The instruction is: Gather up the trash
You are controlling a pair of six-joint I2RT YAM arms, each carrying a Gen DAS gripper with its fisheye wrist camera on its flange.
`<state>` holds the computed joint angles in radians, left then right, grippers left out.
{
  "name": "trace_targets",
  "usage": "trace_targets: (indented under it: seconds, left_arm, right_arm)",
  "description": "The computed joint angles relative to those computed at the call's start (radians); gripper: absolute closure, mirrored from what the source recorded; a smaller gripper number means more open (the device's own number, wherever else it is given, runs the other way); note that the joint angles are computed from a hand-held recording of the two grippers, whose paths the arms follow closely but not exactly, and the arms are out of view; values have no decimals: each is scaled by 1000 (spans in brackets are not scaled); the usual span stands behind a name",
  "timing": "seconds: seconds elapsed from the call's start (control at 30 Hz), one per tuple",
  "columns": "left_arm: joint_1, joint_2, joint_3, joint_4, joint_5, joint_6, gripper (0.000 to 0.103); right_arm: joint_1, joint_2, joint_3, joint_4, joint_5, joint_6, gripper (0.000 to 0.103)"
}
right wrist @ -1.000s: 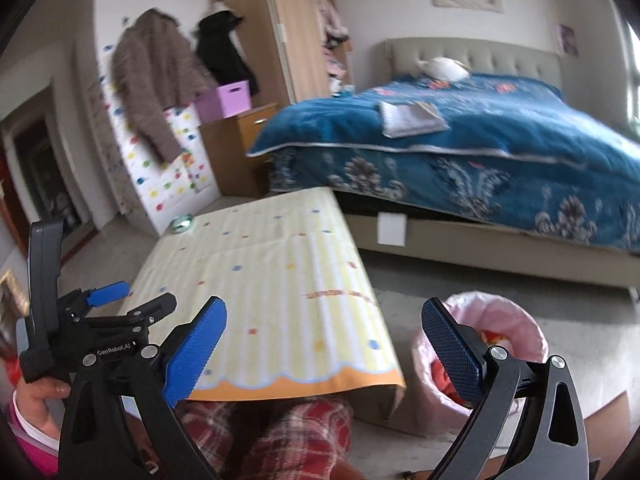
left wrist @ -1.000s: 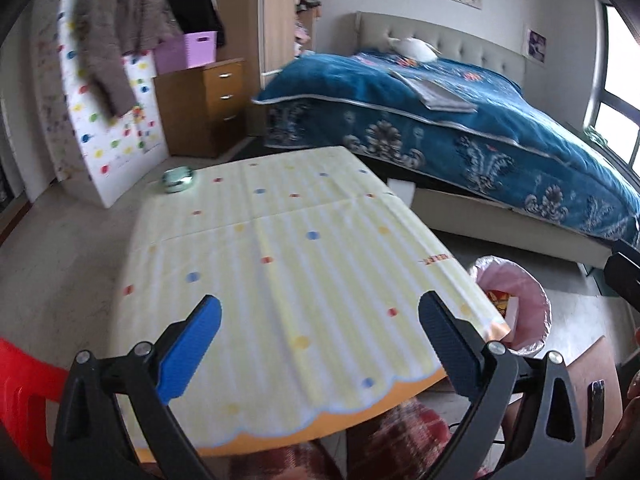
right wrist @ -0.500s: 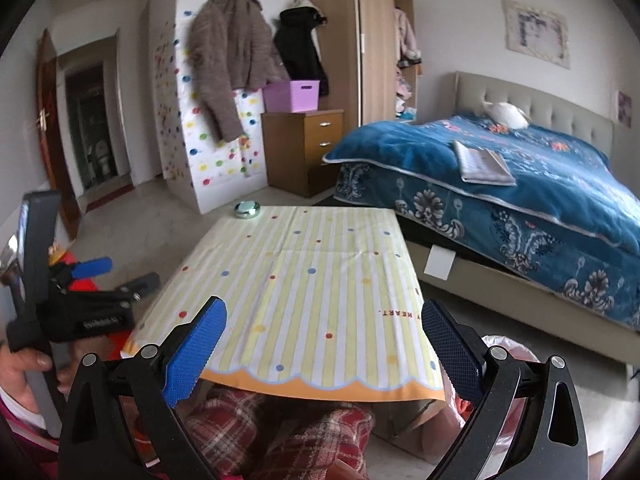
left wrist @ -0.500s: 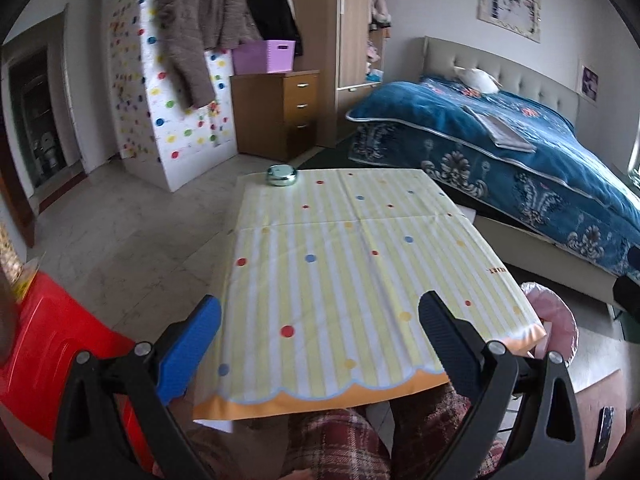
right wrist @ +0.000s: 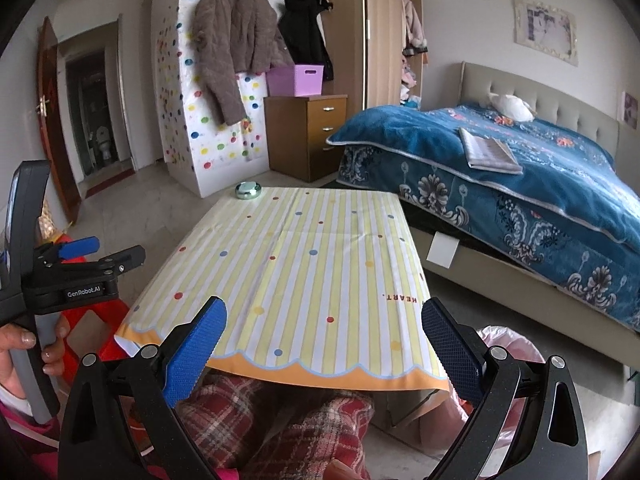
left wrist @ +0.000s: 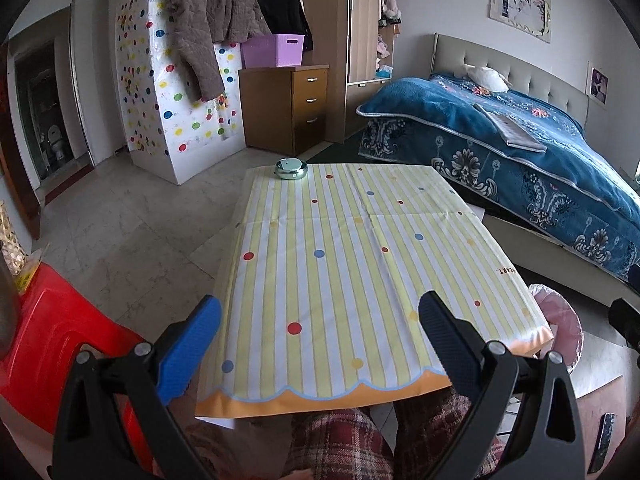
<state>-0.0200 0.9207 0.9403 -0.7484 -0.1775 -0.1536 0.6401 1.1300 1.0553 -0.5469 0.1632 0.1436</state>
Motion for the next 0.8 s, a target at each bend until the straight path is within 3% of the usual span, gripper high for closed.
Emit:
trace_targets:
  seconds: [0.8]
  left_arm:
    - [-9, 28, -12, 18, -11, 1, 7]
  right_arm:
    - [-58, -2, -17, 5, -58, -19, 6]
